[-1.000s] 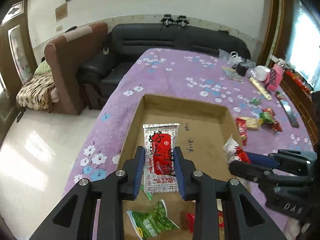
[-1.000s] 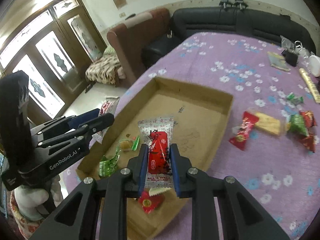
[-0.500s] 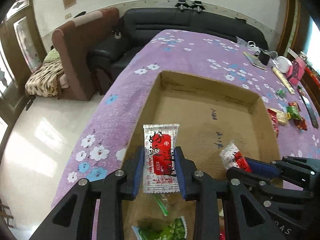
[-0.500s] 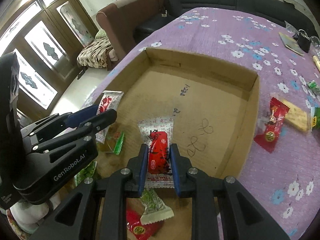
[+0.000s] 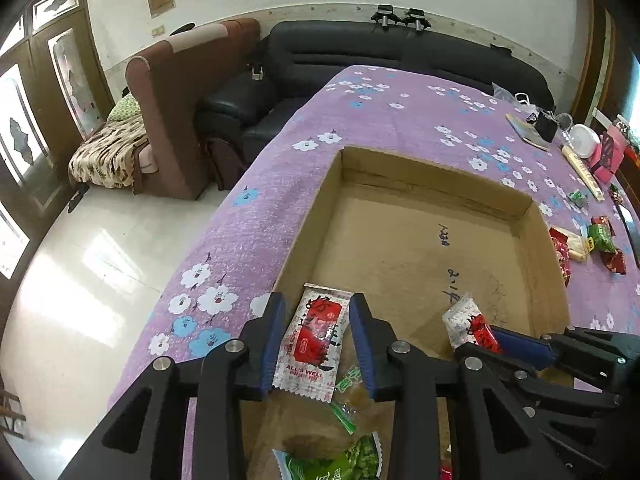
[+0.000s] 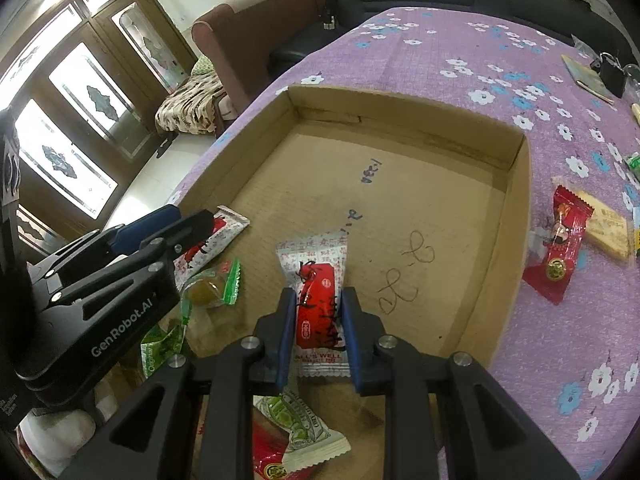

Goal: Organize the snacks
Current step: 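Carry both packets over the cardboard tray to drop them, then open both tools to release the white-red packet and red candy into the tray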

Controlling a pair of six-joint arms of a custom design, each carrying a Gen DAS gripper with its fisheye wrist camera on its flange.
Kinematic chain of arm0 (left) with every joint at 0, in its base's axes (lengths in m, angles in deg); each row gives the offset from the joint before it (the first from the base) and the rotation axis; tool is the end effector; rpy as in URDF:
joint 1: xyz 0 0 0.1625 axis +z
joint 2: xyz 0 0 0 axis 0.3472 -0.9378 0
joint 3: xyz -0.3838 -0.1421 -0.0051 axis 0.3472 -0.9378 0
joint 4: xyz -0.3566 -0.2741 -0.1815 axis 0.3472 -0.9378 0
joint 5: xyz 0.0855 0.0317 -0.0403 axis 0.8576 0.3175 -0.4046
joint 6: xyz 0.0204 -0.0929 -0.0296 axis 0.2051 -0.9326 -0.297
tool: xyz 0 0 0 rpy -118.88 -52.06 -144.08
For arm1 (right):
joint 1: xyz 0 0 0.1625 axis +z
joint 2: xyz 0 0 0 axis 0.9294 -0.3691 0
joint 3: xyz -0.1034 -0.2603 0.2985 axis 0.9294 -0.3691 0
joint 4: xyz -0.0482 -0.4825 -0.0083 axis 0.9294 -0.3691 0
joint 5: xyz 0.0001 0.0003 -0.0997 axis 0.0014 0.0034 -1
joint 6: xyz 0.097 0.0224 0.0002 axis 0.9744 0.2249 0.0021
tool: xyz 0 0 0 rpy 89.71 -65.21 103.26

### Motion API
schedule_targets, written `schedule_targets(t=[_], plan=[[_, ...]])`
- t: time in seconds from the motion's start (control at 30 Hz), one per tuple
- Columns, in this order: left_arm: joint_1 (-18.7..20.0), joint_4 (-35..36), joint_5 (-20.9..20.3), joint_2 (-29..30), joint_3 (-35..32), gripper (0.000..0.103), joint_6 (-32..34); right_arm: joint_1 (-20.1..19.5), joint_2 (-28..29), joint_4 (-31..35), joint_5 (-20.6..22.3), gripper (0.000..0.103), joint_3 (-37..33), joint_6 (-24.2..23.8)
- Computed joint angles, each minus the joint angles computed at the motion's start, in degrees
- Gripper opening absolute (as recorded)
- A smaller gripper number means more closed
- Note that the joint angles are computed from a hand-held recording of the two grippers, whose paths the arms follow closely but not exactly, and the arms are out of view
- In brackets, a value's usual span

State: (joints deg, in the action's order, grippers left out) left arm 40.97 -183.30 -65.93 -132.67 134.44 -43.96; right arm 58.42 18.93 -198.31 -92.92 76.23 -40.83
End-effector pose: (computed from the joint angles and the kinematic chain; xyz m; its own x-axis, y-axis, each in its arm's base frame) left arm 0.0460 -0.3347 0.2491 -0.6381 0.3019 -0.7082 0.6264 0.7385 -0.2495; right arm 0.3133 -0.2982 -0.1641 -0.8928 -0.0127 0.4503 -0.2382 0.8618 -0.4480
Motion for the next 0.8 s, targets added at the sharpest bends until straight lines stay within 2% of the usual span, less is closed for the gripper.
schedule_targets(t=[0.23,0.33,0.47,0.53,0.63,0.73,0.8], plan=[[-0.4,0.9,1.1,-0.5,0.3,0.035,-1.6,0.3,0.4,-0.6,0.3,0.023,-0.1,0.1],[-0.4,1.0,1.2,-1.1,0.6,0.035,-1.7,0.9,0.8,-0.8,-0.3,0.027,-0.3,0.1],[-0.2,1.1,-0.1,-2.1,0.7,0.044,-0.5,2.1,0.9,-1.8,-1.7,0.032,-0.3,-0.1],[-1.1,0.7,0.5,-3.9,1.7,0.048,0.5,3.1,0.8,-2.3,-3.1,0.033,-0.1,-0.2],[-3.7,1.6,2.8,-9.5,3.9,0.065,0.7,4.7,0.2,-3.2,-4.8,0.035,0.7,0.4],[-5.8,9.0,2.4,-17.8,5.1,0.066,-1.2,6.1,-0.9,-4.7,-6.1,0.036,2.3,0.9],[-8.7,17.6,3.4,-25.5,6.1,0.068,-4.0,7.1,-1.5,-6.5,-7.5,0.039,3.5,1.0]])
